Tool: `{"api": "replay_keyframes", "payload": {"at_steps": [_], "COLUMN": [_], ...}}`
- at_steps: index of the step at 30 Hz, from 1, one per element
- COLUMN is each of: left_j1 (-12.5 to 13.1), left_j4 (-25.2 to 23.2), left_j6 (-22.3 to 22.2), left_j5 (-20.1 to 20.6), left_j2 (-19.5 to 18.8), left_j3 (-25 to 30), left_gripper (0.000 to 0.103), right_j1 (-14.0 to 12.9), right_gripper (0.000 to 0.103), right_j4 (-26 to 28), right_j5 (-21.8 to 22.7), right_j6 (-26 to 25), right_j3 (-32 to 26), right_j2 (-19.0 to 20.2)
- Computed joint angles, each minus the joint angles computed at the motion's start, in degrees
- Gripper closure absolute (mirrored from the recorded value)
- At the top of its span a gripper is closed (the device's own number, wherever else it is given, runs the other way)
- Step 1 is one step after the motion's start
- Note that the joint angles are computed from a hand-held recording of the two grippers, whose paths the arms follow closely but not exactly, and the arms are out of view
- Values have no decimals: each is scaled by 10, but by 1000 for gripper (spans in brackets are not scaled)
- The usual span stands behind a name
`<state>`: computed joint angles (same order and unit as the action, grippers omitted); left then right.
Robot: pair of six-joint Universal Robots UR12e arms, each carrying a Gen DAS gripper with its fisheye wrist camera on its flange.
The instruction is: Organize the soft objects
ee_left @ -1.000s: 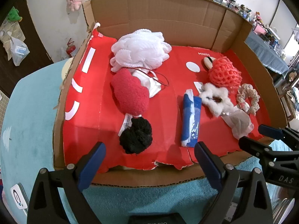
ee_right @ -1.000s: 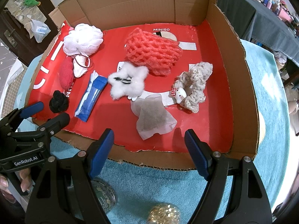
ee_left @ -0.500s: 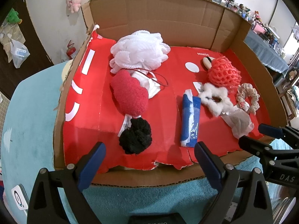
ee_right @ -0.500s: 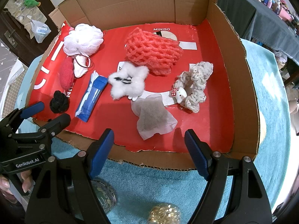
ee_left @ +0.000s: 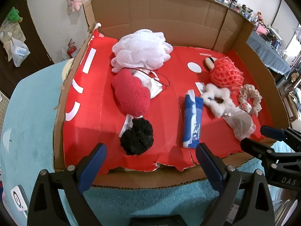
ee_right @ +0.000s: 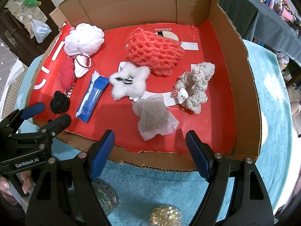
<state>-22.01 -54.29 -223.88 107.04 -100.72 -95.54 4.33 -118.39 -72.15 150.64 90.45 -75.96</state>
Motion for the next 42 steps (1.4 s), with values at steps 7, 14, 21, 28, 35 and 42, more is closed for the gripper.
{"api": "replay_keyframes", "payload": {"at_steps": [7,14,21,28,35,42], "left_j1": [0,-29,-78,-151,-208,-207], "left_j4": [21,52,84,140,169,165], "left_j6": [22,-6,-30,-35,-74,-126], "left_j5": [-8,92,173,246,304,275], "left_j2": [4,33,76,98,87,65], "left_j3": [-7,-15,-41,-67,-96,-124], "left_gripper": [6,6,5,0,0,0], "right_j1": [-3,-18,-54,-106,-154,-162], "right_gripper": [26,26,26,23,12,7], "right_j4": [-1,-49,-123,-171,-245,-332], "right_j5": [14,40,94,180,229,210], "right_j6": [-9,12,17,-36,-62,-53], "right_j3": [4,21,68,159,269,344], "right_j2": [-4,-31,-99,-197,-276,-282]}}
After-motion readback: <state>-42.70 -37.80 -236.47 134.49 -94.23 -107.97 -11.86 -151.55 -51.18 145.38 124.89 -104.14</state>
